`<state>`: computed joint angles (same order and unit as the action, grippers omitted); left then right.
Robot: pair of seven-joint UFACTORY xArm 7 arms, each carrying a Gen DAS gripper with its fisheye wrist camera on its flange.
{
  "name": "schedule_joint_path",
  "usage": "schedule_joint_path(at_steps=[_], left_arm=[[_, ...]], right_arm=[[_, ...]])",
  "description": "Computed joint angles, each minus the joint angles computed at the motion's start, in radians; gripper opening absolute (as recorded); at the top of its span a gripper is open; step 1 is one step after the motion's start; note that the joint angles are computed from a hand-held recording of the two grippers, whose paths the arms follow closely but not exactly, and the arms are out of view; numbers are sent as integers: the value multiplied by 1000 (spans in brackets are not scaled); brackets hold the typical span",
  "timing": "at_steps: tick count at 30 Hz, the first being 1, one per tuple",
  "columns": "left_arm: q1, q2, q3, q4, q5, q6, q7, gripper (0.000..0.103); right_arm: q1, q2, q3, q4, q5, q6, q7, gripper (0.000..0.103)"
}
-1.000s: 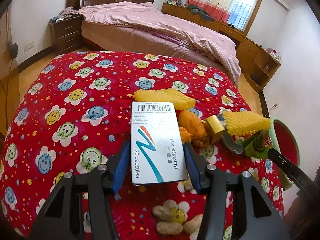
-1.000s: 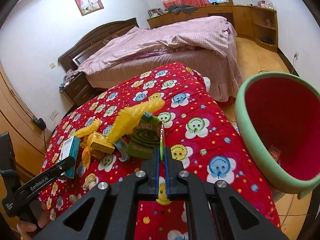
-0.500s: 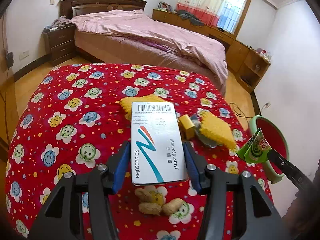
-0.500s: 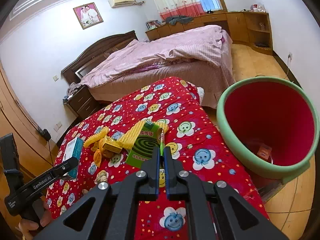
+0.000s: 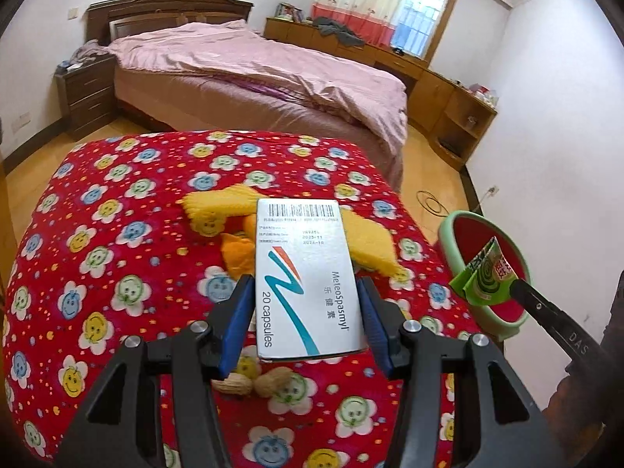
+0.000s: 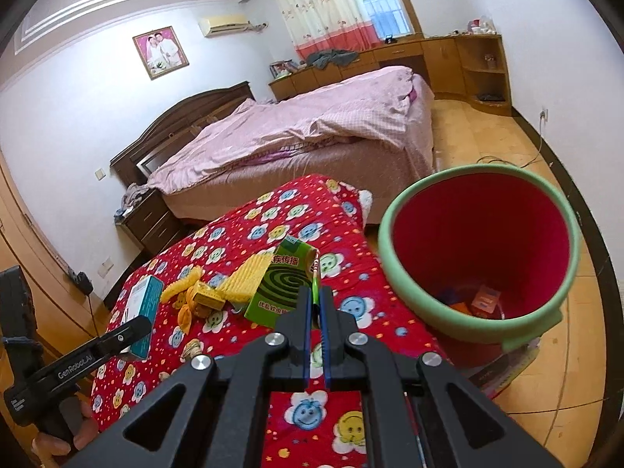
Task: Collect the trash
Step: 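Carry medicine box and green packet over the red bucket and open both grippers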
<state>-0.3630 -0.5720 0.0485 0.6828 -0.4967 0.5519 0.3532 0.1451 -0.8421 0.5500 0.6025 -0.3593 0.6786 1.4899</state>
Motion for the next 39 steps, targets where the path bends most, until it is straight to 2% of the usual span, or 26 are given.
schedule_joint_path(at_steps=[6,17,31,39], left_arm=[[-39,19,-17,26,-16,24,11,54],[-96,93,-91,92,-19,25,6,54],[-166,260,-183,213,-16,-14,-11,54],[-186,382,-240,291,2,-39,-27,54]], right_arm=[[13,-71,-19,-28,6,61,-10,6],[21,-228,-70,-115,41,156,-52,6],[-2,-411,-164,-281,98,190,-115,6],[-25,-529,-207,-364,128,241,-155,7]])
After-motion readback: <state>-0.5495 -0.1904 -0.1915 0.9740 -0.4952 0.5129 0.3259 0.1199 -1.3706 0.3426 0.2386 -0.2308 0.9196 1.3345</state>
